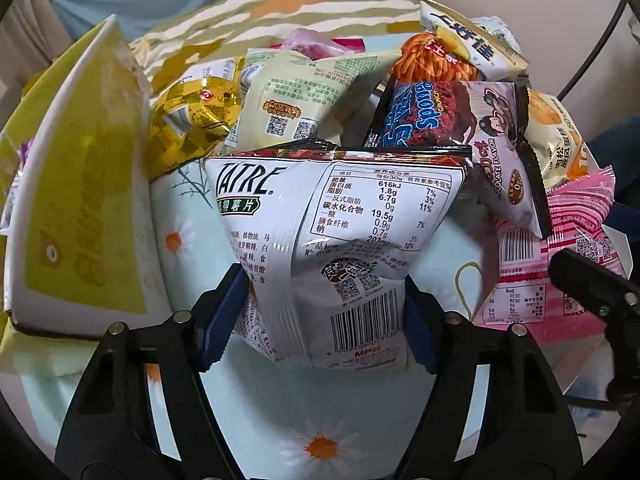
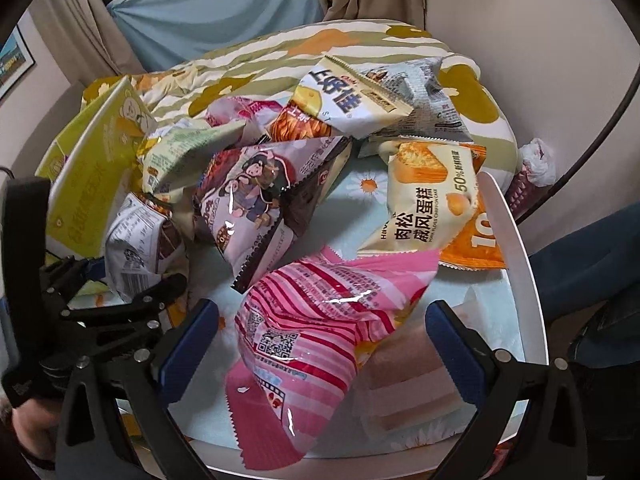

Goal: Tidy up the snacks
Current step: 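Grasp a white TATRE bag with the left tool while the right tool grasps a pink striped bag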

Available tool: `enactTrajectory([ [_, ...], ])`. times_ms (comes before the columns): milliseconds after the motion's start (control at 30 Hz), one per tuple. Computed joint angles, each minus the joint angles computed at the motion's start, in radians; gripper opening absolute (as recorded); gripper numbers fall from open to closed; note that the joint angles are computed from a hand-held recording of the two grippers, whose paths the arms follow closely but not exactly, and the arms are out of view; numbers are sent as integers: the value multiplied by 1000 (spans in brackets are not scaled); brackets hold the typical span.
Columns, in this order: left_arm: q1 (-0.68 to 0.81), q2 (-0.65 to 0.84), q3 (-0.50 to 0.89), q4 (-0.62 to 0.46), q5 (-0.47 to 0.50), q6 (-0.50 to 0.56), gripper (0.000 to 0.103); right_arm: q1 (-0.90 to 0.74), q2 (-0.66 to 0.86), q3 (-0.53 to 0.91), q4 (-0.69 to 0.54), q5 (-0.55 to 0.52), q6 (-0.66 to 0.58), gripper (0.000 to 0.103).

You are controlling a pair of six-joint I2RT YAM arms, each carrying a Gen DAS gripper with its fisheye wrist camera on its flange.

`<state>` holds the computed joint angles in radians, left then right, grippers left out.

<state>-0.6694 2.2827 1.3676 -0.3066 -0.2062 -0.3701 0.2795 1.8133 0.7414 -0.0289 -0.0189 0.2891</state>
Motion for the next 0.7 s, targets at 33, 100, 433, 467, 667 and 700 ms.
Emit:
enactTrajectory([
  [33,-4,0,0,-1,-1,-3,69,4,5,4,-2,5,-2,103],
  [100,1,-2,-2,0,0,4,68,12,20,16,-6,13,-11,103],
  [433,1,-5,-6,-5,-6,-8,68,46,127,94,5,71,-95,102],
  [467,2,-4,-6,-6,-7,-9,68,48,137,103,1,70,-101,100],
  [667,-5,-4,-3,-12,-18,-14,66,30,147,112,-2,29,-127,82],
  [700,-7,-6,-5,-13,-22,-12,64,26,144,109,-1,19,-130,79],
])
